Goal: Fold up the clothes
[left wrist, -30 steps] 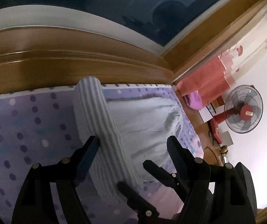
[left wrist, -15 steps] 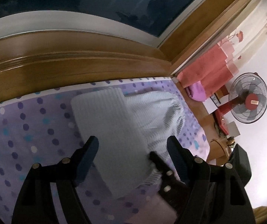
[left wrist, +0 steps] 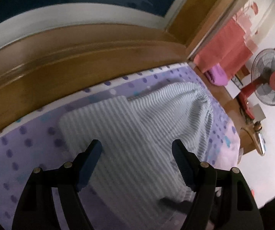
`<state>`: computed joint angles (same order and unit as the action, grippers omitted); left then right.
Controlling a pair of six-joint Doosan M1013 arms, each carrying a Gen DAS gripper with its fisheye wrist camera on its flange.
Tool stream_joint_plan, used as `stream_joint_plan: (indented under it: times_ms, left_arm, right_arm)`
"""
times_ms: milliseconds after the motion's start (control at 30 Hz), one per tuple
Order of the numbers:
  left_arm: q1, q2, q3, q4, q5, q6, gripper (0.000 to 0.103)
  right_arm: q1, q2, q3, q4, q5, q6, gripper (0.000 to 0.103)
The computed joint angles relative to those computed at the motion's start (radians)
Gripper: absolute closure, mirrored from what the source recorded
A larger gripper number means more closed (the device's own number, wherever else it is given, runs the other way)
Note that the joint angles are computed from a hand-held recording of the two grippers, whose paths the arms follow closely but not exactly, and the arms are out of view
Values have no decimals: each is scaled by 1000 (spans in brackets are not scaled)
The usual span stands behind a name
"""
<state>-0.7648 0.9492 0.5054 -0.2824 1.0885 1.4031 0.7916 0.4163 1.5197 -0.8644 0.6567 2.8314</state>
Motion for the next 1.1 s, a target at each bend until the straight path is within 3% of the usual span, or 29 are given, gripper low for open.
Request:
stream_joint_plan:
  times_ms: [100, 267, 467, 600, 733, 800, 867, 1000, 1100]
  left_arm:
    - [-11, 41, -73, 45, 50, -10, 27]
    - [-22, 74, -136, 101, 92, -37, 26]
    - [-18, 60, -109, 90, 69, -68, 26]
    - [-15, 24, -58, 98, 46, -130, 26]
    - [4, -63, 97, 106, -41, -209, 26]
    - [23, -96, 169, 49, -89, -220, 26]
    - [42, -114, 223, -28, -129, -214, 26]
    - [62, -115, 262, -144, -143, -159, 26]
    - [69, -114, 284, -236, -149, -76, 26]
  right_arm:
    - [-9, 24, -17, 86, 53, -97, 54]
    - [-28, 1, 17, 150, 2, -136, 54]
    - [-40, -33, 60, 251, -40, -259, 54]
    - [-35, -44, 71, 308, -19, -349, 54]
    - [0, -58, 82, 150, 5, -223, 54]
    - [22, -52, 67, 66, 39, -185, 53]
    - [43, -46, 52, -12, 76, -155, 43]
    - [86, 39, -44, -102, 199, -180, 40]
    - [99, 102, -116, -98, 293, -221, 40]
